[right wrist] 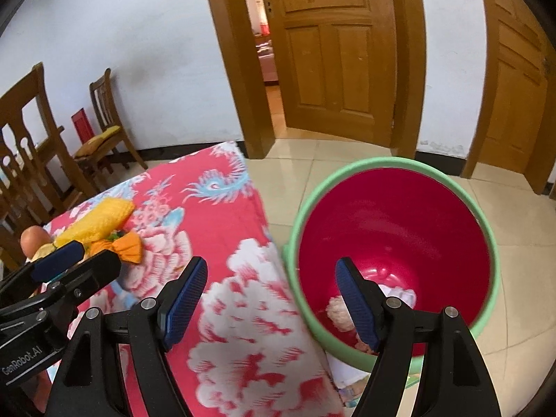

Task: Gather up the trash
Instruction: 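Move both open tools back over the table items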

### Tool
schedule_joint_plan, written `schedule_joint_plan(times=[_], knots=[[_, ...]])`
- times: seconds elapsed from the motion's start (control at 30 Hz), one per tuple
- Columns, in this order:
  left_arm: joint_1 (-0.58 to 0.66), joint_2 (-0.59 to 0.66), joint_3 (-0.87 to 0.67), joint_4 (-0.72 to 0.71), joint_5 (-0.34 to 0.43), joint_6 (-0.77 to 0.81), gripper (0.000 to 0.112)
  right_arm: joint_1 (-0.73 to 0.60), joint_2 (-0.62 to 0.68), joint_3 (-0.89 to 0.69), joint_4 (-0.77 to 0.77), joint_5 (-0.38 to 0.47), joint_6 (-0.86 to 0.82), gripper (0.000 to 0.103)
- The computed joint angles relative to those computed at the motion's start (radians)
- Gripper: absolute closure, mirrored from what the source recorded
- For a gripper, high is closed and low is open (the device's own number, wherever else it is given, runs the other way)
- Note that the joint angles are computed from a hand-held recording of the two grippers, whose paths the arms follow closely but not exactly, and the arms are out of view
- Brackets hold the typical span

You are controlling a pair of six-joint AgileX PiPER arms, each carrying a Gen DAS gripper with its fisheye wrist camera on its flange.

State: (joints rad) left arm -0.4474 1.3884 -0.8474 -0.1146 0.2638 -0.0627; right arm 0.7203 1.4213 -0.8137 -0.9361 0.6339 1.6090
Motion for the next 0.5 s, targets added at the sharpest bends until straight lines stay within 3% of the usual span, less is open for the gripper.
schedule_joint_plan(times=[0.27,0.33,0.5], knots=[[0.166,-0.065,0.045,-0.341,0.020,0.390,0.042,0.058,0.095,-0.097,0.006,0.011,-0.014,0.026],[0.194,-0.082,0.055,-0.346,0.025,0.422,0.042,0.064,0.117,-0.119,0.011,-0.006,-0.022,0.026],[0.313,-0.101,0.074,-0.549,0.064,0.652,0.042,0.083,0.173,-0.173,0.026,-0.020,-0.041,0.026]])
